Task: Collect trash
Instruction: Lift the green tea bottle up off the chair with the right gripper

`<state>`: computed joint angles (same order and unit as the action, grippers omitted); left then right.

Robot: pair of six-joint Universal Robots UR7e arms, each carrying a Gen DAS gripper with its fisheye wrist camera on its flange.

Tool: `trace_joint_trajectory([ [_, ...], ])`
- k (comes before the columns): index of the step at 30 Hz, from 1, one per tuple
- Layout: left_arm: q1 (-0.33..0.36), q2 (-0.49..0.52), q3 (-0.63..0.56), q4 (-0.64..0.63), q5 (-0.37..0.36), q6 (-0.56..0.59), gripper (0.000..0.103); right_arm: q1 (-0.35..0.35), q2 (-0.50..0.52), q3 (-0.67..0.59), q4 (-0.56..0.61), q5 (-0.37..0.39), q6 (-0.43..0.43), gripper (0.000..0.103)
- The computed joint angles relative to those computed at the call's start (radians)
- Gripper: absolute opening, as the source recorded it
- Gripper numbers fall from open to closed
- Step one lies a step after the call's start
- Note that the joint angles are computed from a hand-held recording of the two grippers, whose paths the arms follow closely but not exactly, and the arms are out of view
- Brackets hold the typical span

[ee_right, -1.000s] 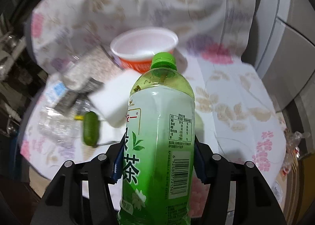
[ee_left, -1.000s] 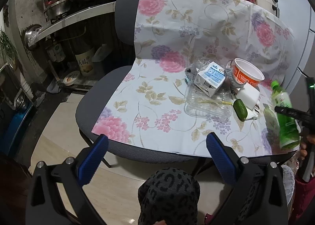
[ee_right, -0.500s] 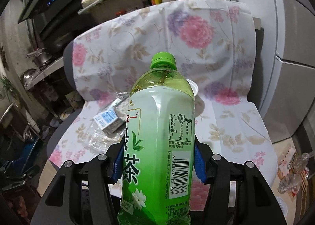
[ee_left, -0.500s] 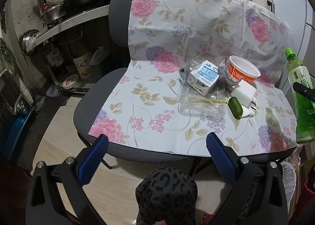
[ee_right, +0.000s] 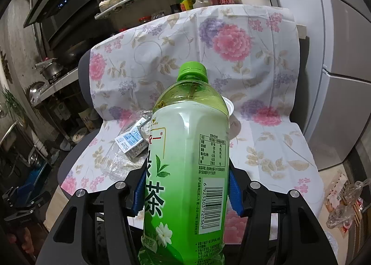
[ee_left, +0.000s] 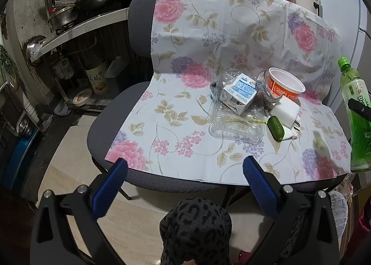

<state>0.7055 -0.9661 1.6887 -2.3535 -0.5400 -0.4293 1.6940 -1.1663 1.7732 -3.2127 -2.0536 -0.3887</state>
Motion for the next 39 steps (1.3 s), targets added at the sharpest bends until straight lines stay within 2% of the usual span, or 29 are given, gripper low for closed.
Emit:
trace_joint_trajectory([
  [18, -0.009, -0.003, 0.002, -0.004, -0.006, -0.006, 0.096, 0.013, -0.049, 0.061, -0.041, 0.023, -0.013, 0.058],
  [22, -0.016, 0.003, -0.006, -0.015, -0.004, 0.011, 0.096, 0.019, -0.060, 0.078, -0.057, 0.033, -0.021, 0.058],
  [27, -0.022, 0.018, -0.015, -0.064, -0.013, 0.069, 0.096, 0.004, -0.083, 0.095, -0.087, 0.088, -0.008, 0.058],
  [39, -0.016, 0.036, -0.028, -0.084, -0.026, 0.088, 0.096, 0.005, -0.069, 0.072, -0.065, 0.095, -0.020, 0.058],
])
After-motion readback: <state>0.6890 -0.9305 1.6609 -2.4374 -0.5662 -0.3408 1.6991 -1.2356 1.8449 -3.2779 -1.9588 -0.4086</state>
